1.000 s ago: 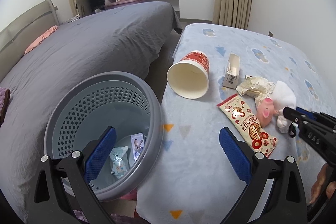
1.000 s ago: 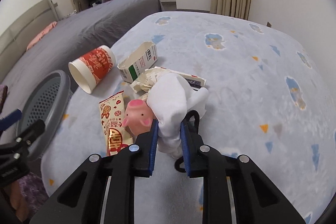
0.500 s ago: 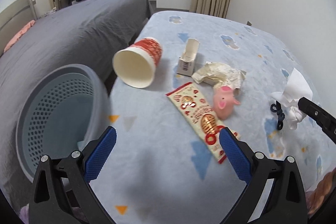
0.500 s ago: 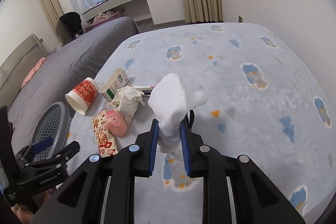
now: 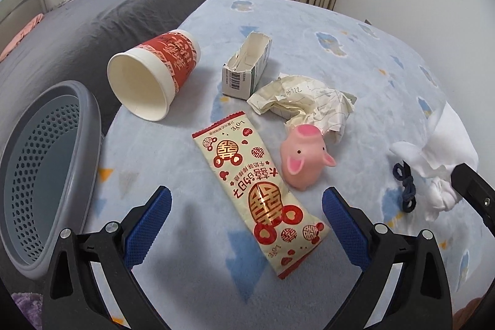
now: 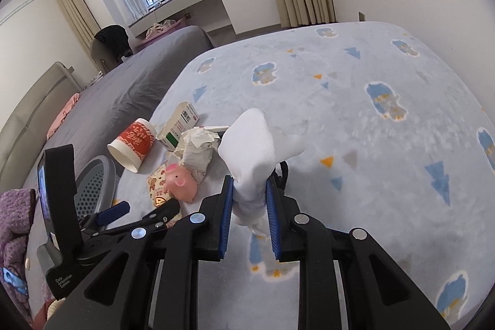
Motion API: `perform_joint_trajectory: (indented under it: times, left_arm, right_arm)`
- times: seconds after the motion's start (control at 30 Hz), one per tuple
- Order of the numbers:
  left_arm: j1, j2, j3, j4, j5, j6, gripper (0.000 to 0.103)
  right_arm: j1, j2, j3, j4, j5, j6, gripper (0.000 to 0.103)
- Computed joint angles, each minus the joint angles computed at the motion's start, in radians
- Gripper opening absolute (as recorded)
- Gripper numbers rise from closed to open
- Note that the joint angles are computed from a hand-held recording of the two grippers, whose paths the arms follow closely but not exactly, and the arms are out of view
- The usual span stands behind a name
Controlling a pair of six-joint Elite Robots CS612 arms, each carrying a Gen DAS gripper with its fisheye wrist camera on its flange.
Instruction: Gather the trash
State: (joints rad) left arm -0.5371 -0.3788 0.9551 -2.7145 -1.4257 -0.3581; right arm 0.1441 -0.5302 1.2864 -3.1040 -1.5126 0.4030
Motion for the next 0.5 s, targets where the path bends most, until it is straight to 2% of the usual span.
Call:
perform_joint_trajectory:
  times: [0.07,0.13,0.2,0.23,0.33,0.5]
  left_arm:
    - [-0.001,0.003,-0.004,0.005,0.007,0.007,0.081]
    - [0.002,0.012,-0.023,0.044,-0.016,0.014,0.055]
    - [0.002,0.014,-0.024,0.052,-0.013,0.02,0.048]
    - [0.0,0.011,-0.017,0.045,-0.004,0.032,0.039]
    - [0.002,-0.002,0.008,0.024,-0.017,0.05,0.03]
    - [0.003,-0.043,0.085,-0.04,0.01,0.056,0.028]
  right_arm:
    - [0.005,0.001,-0.003,0.012,-0.021,-0.018,0.021]
    - [0.007,0.003,-0.007,0.023,-0.019,-0.032,0.021]
    - [0.005,0.007,-0.016,0.051,-0.005,-0.038,0.021]
    - [0.005,0.009,-0.02,0.066,0.003,-0.04,0.021]
    - [0.002,0.015,-0.032,0.104,0.045,-0.044,0.021]
    - [0.012,0.026,-0.056,0.174,0.062,-0.096,0.022]
